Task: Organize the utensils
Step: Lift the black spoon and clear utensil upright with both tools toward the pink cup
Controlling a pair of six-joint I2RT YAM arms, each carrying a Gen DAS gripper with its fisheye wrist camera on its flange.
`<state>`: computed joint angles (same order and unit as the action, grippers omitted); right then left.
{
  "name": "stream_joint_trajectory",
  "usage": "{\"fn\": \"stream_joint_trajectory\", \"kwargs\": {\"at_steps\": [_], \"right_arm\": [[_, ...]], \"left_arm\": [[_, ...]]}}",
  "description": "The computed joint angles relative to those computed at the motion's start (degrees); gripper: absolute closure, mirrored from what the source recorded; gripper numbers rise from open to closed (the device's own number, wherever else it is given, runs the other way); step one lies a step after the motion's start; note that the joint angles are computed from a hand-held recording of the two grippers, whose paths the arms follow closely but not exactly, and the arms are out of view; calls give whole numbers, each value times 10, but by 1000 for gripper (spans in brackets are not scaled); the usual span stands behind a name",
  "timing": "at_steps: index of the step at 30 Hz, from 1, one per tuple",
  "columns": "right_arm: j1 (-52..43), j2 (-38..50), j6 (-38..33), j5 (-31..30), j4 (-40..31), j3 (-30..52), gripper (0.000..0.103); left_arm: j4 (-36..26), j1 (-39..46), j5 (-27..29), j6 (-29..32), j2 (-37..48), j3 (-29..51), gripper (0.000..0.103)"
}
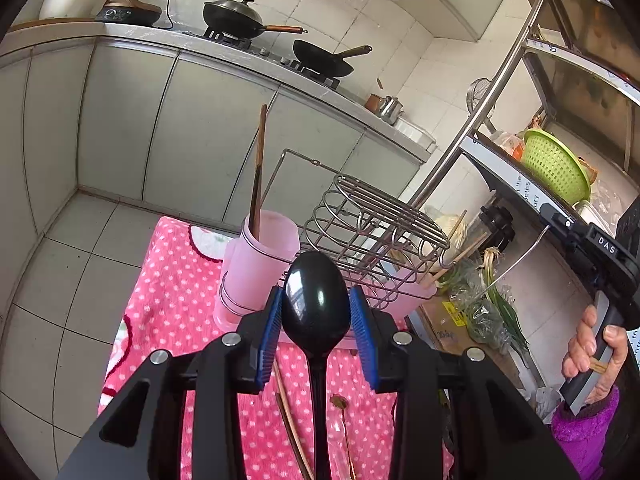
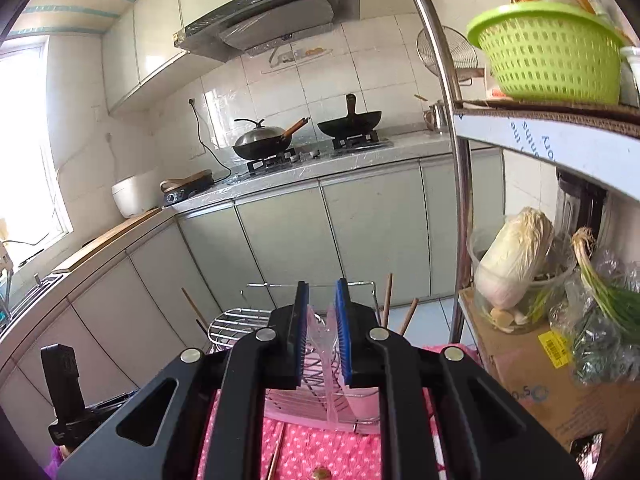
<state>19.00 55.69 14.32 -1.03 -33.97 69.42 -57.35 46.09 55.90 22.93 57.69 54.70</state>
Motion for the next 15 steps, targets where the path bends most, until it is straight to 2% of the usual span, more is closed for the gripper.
{"fn": "stream_joint_trajectory", "kwargs": {"at_steps": [4,8,12,15], "right_arm": [[8,19,-12,25,5,34,89],[-6,36,-11,22,31,35,89],[-17,52,-5,28,69,6,89],[-34,69,4,13,86,-7,89]], "left_arm": [[13,-1,-2,-12,3,0,70],[43,-3,-1,-41,-2,-1,70],[109,-5,-5,-106,-16,3,70],[209,-17,-28,-192,-42,-2,70]]}}
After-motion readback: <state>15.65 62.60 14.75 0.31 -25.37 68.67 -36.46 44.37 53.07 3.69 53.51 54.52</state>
